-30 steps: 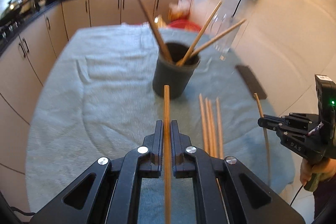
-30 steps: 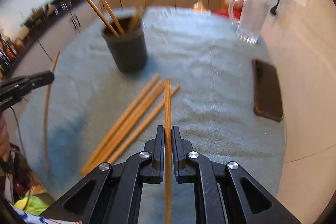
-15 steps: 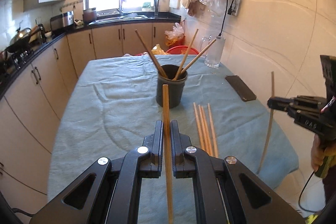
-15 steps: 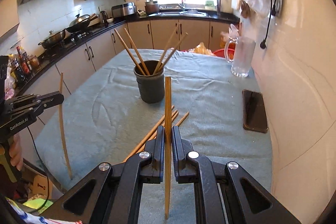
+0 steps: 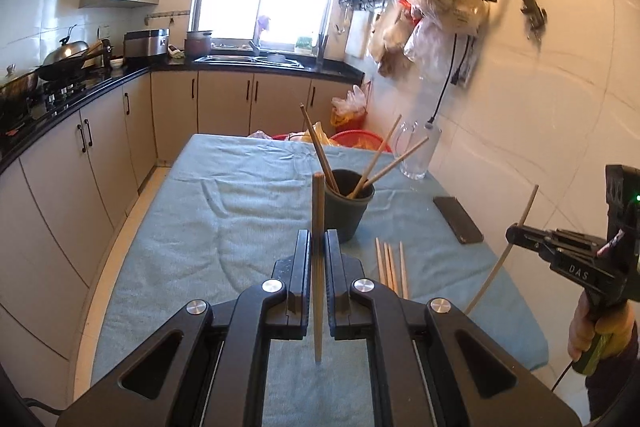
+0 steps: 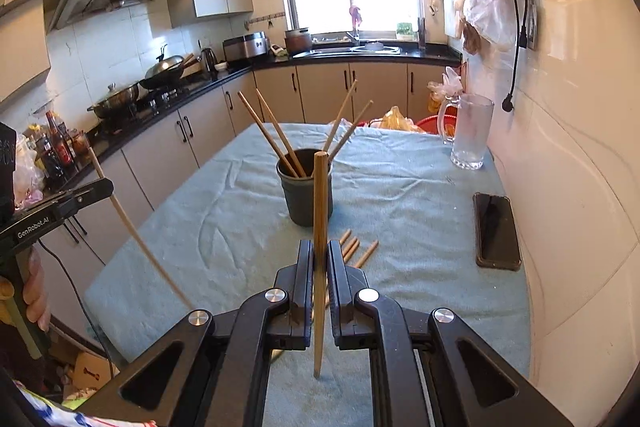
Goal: Organize utensils
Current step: 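Carry the chopstick in the left gripper while the right gripper carries its own, dropping both into the cup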
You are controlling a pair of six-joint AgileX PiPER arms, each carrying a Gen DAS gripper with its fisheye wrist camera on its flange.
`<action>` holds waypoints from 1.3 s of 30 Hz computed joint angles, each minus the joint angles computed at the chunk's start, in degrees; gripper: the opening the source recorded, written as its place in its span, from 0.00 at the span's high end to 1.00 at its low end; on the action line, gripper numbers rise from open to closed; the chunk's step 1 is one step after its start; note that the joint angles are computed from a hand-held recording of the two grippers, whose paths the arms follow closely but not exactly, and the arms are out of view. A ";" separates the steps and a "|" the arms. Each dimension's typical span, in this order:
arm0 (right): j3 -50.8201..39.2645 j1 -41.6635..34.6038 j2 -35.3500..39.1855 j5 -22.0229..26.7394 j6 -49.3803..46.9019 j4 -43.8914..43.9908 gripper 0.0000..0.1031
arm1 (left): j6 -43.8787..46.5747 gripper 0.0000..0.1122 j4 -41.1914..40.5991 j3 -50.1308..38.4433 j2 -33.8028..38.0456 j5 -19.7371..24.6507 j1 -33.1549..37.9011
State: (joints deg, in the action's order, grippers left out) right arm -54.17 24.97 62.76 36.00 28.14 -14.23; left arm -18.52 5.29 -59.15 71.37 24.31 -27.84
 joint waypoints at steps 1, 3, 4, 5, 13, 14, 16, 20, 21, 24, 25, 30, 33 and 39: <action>-0.12 0.28 0.23 -0.19 0.65 -0.64 0.93 | 0.36 0.95 -0.72 -0.22 0.30 -0.28 0.23; -0.62 0.30 0.98 -0.68 0.85 -0.99 0.93 | 1.31 0.95 -2.09 -0.88 0.87 -0.50 0.77; -0.68 0.19 1.14 -1.00 0.76 -1.04 0.93 | 1.69 0.95 -2.64 -1.34 1.33 -0.71 1.01; -0.91 0.23 1.34 -1.10 0.91 -1.26 0.93 | 1.74 0.95 -2.84 -1.81 1.67 -0.69 1.10; -7.15 -2.49 4.73 -2.57 -3.01 1.14 0.93 | 7.61 0.95 -10.56 -11.33 7.83 0.04 3.28; -8.87 -3.37 5.70 -3.18 -4.38 2.43 0.93 | 8.11 0.95 -11.07 -13.14 8.95 0.12 3.28; -12.24 -4.67 7.90 -4.18 -6.09 4.24 0.93 | 5.92 0.95 -8.42 -17.62 11.70 0.07 2.28; -20.63 -7.74 14.38 -7.63 -9.01 9.32 0.93 | -0.79 0.95 -0.63 -26.42 17.46 -1.25 0.20; -22.22 -8.05 15.78 -8.52 -8.63 9.35 0.93 | -1.32 0.95 -0.48 -29.23 19.37 -0.82 0.15; -26.14 -7.58 20.62 -12.53 -0.06 1.33 0.93 | -0.49 0.95 -3.07 -37.40 25.43 0.37 0.55; -26.83 -7.17 21.90 -13.46 3.80 -2.51 0.93 | -2.04 0.95 -1.51 -39.82 27.44 0.74 0.37; -30.99 -5.71 29.89 -13.74 16.24 -15.29 0.93 | -4.11 0.95 1.61 -50.99 37.21 4.52 -0.07; -32.53 -6.77 33.01 -13.41 12.00 -9.78 0.93 | -3.73 0.95 0.76 -56.71 42.33 8.19 0.15; -32.33 -8.02 35.24 -13.40 8.64 -5.67 0.90 | -4.19 0.95 -1.07 -55.67 43.27 8.83 1.13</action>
